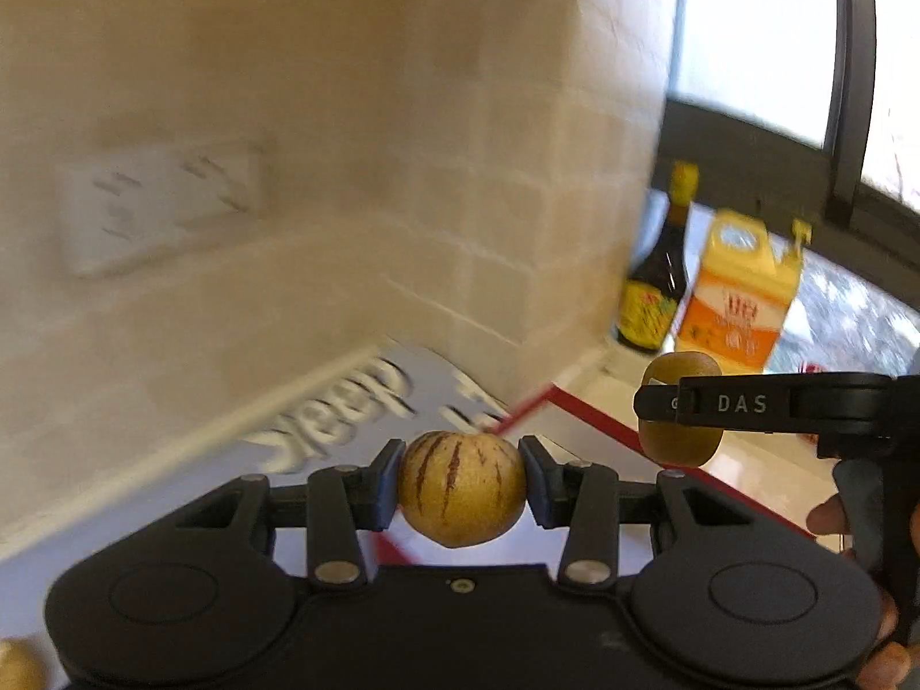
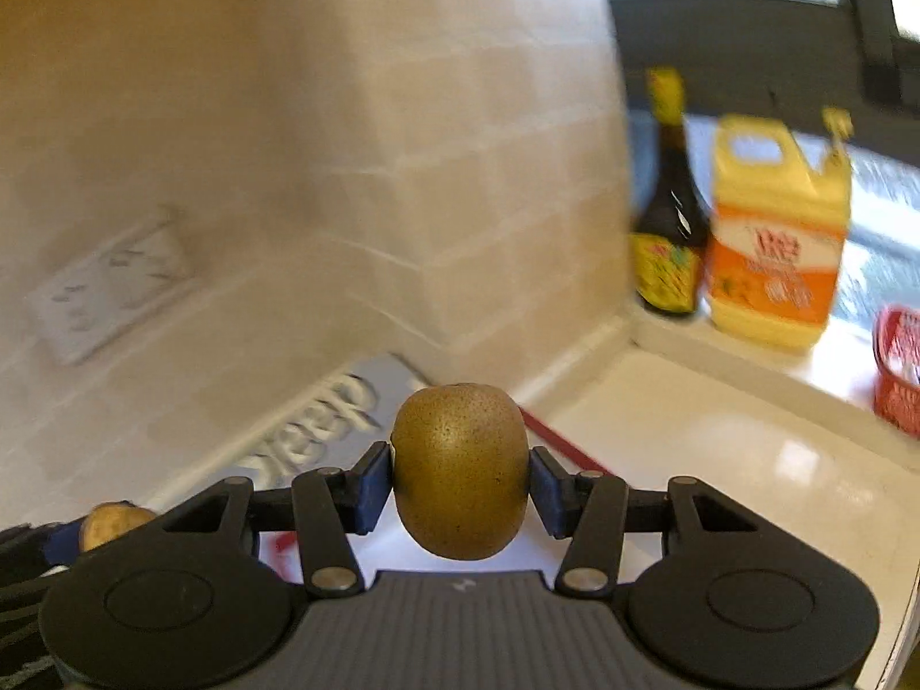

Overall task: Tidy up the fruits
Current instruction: 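Carry both fruits into the red box and open both tools, then grasp a brown fruit with the left tool while the right tool grasps a green apple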

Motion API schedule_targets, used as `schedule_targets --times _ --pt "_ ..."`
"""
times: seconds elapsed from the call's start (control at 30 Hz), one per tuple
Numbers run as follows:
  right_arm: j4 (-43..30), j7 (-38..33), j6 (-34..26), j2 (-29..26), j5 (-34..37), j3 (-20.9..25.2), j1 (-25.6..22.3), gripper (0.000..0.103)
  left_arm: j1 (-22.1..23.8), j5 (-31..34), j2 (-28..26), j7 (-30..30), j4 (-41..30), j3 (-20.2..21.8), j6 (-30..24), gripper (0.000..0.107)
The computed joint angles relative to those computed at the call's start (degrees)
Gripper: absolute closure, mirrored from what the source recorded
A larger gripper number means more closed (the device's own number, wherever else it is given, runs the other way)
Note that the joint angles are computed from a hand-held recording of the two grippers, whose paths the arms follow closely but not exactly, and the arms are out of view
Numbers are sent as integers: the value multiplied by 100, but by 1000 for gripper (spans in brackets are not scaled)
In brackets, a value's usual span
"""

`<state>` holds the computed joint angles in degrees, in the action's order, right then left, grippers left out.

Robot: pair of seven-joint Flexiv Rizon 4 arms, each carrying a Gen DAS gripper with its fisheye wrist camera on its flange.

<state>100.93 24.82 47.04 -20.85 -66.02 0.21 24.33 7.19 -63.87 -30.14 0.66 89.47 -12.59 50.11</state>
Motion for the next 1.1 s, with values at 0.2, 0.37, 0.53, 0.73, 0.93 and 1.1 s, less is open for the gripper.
schedule_targets --times 0.2,0.37,0.53,0.73,0.93,1.1 --pt "368 79 1264 -373 744 -107 -546 50 -436 1468 -844 -474 -538 46 241 56" --pt "129 -330 1775 -914 1308 -305 -492 50 -405 2044 -1026 -277 -475 -72 499 56" --pt "2 -619 1766 -1091 1555 -581 -239 50 -427 2600 -1231 -601 -688 -49 347 53" --pt "236 -297 1966 -861 1091 -992 12 48 -179 2582 -1117 -518 -565 -287 204 34" --pt "450 481 1497 -218 24 -911 147 46 465 1495 -530 141 -265 -503 -321 28" --pt "437 833 1206 166 -854 -573 196 42 803 376 -218 433 -366 -288 -274 27"
